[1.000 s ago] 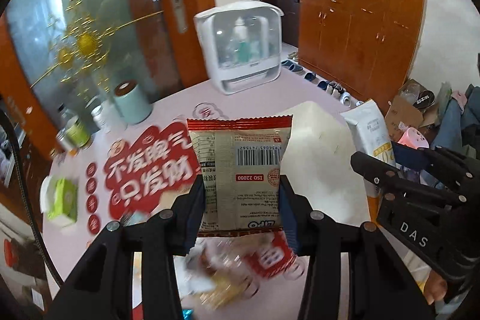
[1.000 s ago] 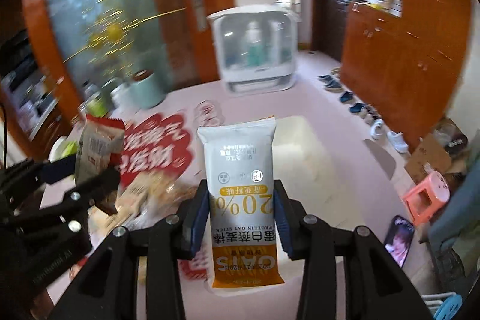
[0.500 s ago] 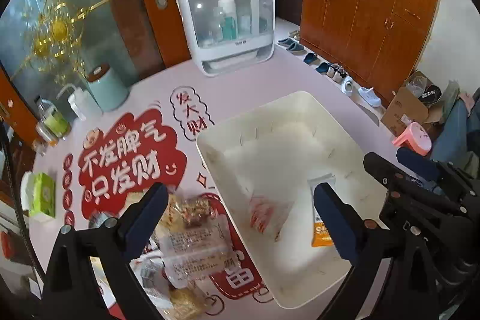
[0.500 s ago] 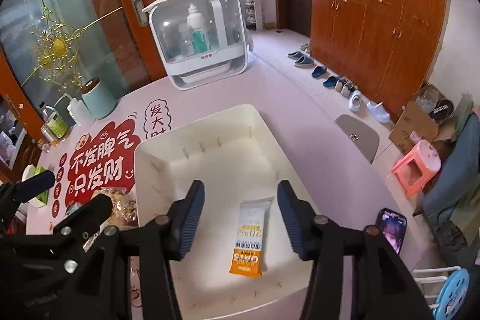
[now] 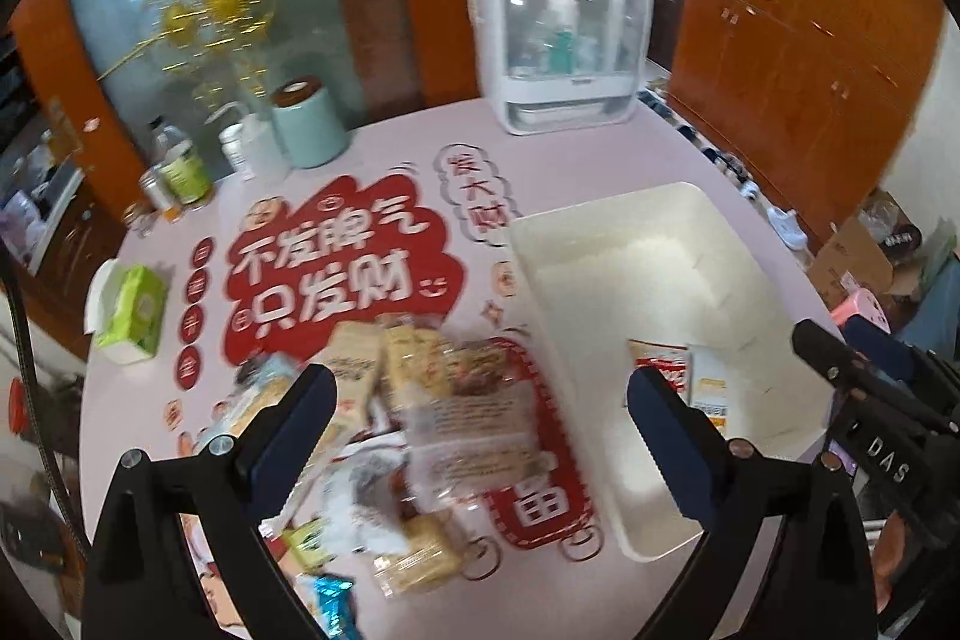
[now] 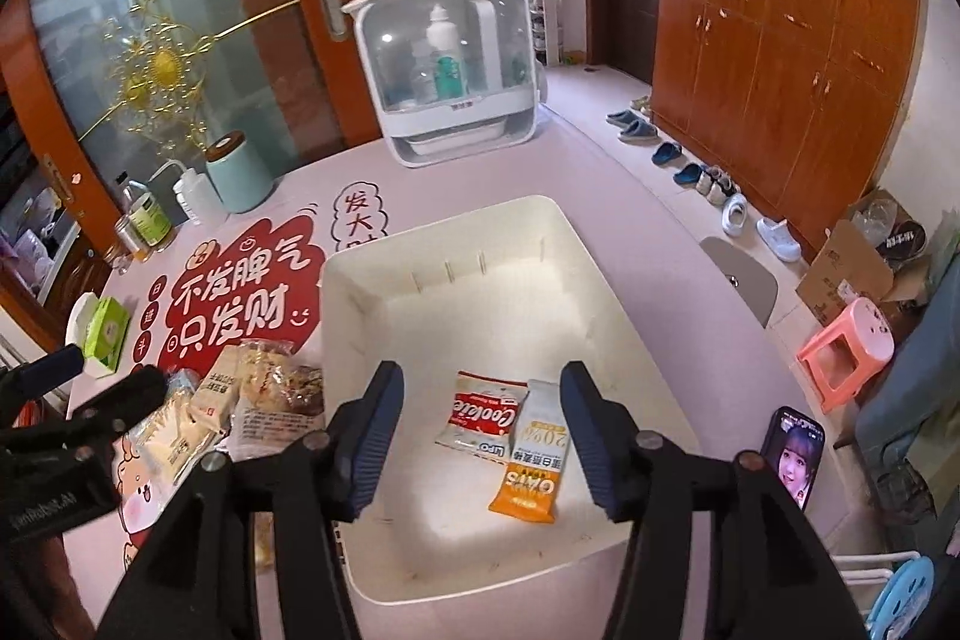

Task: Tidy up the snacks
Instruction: 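Carry both packs over the white tray and open both grippers to drop them, then move both grippers back over the snack pile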

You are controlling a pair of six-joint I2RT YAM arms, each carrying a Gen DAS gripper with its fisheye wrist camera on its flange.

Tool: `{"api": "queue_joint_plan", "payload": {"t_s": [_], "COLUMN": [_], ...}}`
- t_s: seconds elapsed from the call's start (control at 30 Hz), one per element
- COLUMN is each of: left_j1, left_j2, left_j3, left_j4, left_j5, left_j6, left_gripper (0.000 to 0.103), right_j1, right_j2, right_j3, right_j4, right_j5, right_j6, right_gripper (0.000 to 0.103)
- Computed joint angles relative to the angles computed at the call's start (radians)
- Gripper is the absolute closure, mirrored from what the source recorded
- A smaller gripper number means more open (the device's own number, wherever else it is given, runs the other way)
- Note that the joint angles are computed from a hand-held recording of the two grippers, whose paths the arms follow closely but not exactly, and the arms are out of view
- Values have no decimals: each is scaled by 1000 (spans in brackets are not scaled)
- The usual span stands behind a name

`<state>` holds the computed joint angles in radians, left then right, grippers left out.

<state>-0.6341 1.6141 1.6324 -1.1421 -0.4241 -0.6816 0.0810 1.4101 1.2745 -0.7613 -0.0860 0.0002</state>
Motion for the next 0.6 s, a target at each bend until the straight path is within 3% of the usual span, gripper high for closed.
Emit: {"api": "queue_joint_plan", "payload": {"t_s": [0.27, 0.37, 0.43, 0.5, 0.6], "left_j1": [-6, 12, 29, 30, 30], "left_j2": [-235, -312, -367, -413, -475], "left_j3": [-154, -181, -202, -219, -238], "left_j4": [-90, -118, -120, -139, -179], "left_j5": [-141, -130, -109, -116, -137], "left_j6": [-78, -87, -86, -102, -112], "left_gripper": [6, 6, 6, 6, 6], "right_j1": [99, 134, 151, 159, 188], "right_j2": [-112, -153, -164, -180, -226], "right_j3": [-39, -36, -19, -10, -30], "right_j4": [10, 0, -28, -45, -27], "right_j5": [73, 73, 63, 15, -36], "right_j6": [26, 37, 43, 54, 83], "right_gripper": [48, 48, 41, 27, 22]}}
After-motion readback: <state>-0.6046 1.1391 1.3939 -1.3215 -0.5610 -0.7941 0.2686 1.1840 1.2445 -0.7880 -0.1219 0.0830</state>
